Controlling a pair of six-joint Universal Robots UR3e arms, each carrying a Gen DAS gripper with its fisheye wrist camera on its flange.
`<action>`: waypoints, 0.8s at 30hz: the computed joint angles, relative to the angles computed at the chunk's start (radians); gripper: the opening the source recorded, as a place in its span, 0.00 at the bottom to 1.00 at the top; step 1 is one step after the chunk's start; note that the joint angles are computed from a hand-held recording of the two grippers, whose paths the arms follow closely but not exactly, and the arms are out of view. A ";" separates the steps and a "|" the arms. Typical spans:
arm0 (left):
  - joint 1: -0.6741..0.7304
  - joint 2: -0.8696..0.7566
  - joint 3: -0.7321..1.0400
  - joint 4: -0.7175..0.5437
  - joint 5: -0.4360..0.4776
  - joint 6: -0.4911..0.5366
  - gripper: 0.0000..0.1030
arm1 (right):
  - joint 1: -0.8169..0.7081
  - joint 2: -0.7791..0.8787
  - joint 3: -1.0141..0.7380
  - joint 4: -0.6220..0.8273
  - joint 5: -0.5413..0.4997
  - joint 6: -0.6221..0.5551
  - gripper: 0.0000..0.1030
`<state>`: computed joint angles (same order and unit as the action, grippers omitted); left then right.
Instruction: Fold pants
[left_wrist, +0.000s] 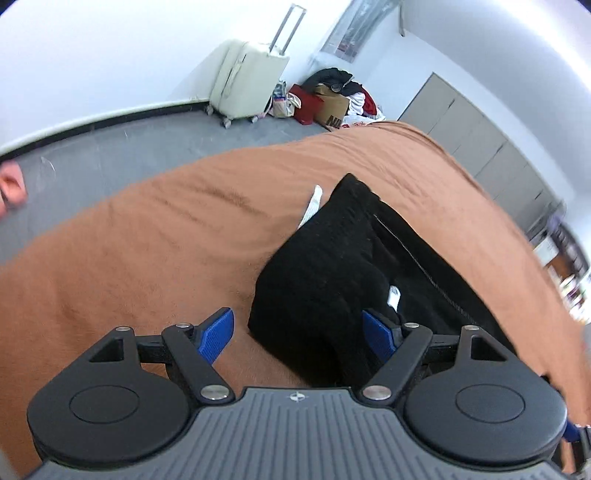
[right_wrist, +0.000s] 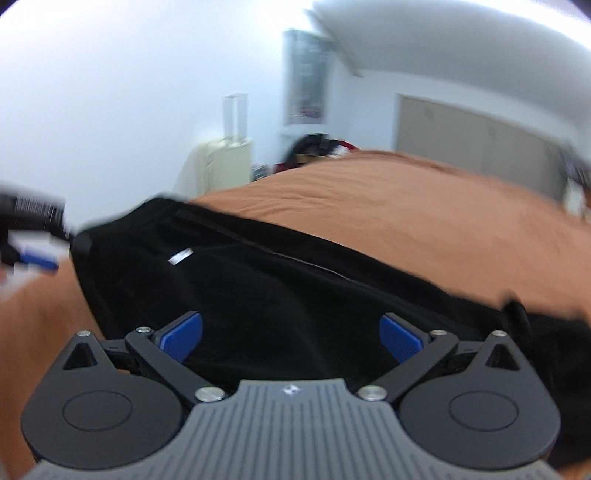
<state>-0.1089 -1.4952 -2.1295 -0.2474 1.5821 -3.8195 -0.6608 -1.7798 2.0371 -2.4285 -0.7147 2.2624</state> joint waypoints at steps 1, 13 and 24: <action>0.021 -0.040 -0.002 0.042 -0.027 -0.002 0.95 | 0.056 0.022 0.015 -0.091 -0.037 -0.001 0.95; -0.011 -0.275 0.113 0.204 -0.005 -0.079 0.92 | 0.282 0.362 -0.212 -0.224 -0.203 0.117 0.95; 0.032 -0.281 0.035 0.366 -0.079 -0.117 0.60 | 0.275 0.469 -0.397 -0.029 -0.119 0.277 0.68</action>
<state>-0.0772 -1.7765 -2.0944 0.1185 1.5033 -3.9366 -0.3861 -1.3108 1.6405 -2.4577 -0.8335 2.5393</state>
